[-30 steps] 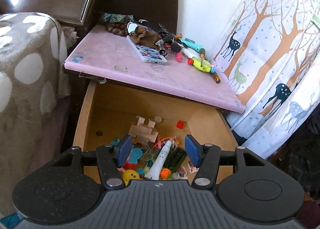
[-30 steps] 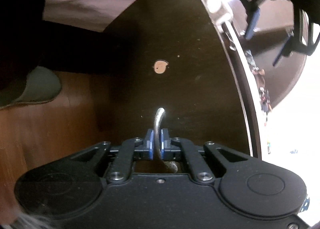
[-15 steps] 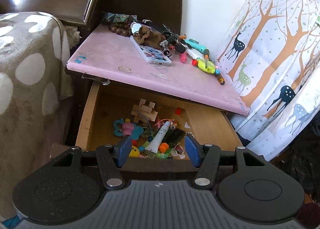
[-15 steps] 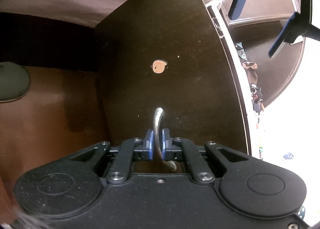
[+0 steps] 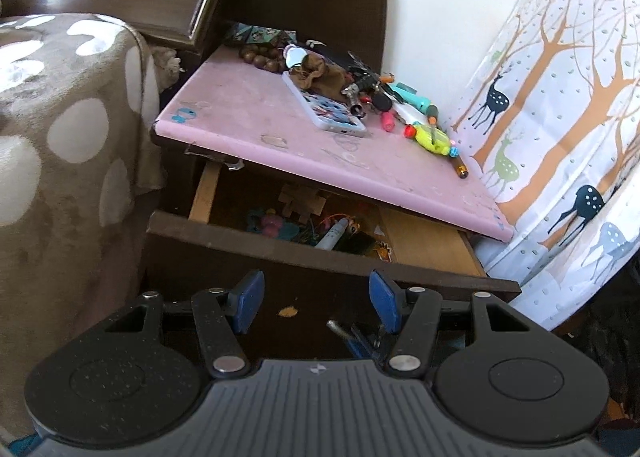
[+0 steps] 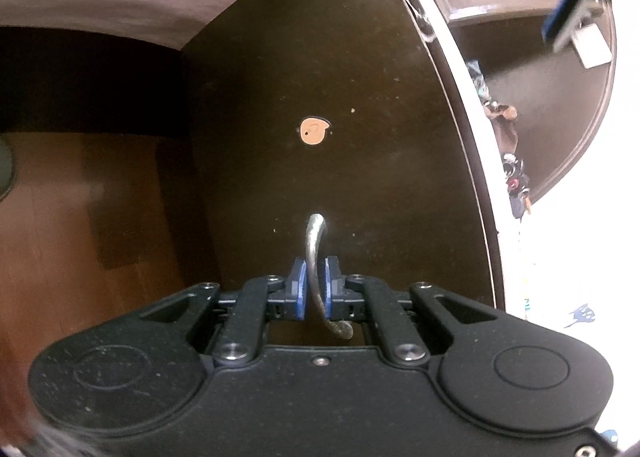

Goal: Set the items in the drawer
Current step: 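Push the drawer shut by its metal handle with the right gripper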

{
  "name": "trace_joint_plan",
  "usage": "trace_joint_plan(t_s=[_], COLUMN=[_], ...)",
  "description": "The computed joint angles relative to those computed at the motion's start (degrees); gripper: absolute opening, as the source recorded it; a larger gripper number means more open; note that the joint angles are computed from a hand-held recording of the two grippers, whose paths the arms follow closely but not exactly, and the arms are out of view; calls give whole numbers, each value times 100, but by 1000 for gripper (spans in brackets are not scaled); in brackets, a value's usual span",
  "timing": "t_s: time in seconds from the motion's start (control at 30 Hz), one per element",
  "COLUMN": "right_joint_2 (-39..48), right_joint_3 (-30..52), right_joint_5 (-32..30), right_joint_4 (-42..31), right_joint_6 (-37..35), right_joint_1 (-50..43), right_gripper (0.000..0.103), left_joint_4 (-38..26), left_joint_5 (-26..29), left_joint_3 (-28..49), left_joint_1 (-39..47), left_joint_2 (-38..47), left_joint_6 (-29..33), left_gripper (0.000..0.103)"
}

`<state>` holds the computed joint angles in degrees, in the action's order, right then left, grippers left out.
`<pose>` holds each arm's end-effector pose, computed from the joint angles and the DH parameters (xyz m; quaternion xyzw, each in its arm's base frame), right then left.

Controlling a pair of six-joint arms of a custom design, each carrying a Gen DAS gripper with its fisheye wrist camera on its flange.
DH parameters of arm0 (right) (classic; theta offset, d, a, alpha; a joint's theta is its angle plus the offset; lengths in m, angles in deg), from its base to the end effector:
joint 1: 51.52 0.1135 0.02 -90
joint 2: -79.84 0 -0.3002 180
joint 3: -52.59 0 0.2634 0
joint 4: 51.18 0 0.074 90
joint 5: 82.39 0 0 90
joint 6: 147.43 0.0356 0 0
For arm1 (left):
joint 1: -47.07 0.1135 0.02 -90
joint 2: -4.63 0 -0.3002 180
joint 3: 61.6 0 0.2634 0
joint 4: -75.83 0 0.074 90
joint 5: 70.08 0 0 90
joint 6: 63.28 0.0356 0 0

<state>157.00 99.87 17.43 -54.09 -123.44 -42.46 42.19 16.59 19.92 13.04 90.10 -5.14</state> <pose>0.2709 0.0371 0.2159 -0.5004 0.7186 -0.2935 0.3835 0.2878 -0.1918 0.3278 0.0042 0.8969 -0.2182 0.3846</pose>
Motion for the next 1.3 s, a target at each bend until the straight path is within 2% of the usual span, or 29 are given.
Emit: trace_joint_plan(t_s=[0.1, 0.27, 0.4, 0.57, 0.83, 1.17, 1.23, 1.3], right_joint_2=[294, 605, 674, 617, 718, 766, 773, 755], right_joint_3=[95, 278, 263, 333, 372, -33, -127, -199], right_joint_5=[-117, 18, -113, -43, 351, 322, 382, 747], right_joint_4=[299, 424, 551, 345, 451, 1064, 1227, 1265], right_joint_6=[-138, -118, -212, 20, 355, -181, -33, 331], right_joint_1=[-200, -161, -207, -158, 11, -11, -8, 143], right_gripper=[1, 1, 0, 0, 0, 0, 0, 2], left_joint_4=[12, -10, -5, -11, 4, 4, -37, -53], left_joint_5=[27, 67, 81, 71, 107, 186, 158, 151], left_joint_3=[-3, 30, 12, -16, -74, 39, 0, -37], left_joint_1=[27, 64, 131, 139, 209, 264, 247, 263], left_joint_2=[7, 30, 27, -1, -49, 90, 52, 21], left_joint_6=[-14, 21, 5, 3, -7, 52, 74, 68], left_gripper=[57, 57, 57, 57, 57, 57, 57, 57])
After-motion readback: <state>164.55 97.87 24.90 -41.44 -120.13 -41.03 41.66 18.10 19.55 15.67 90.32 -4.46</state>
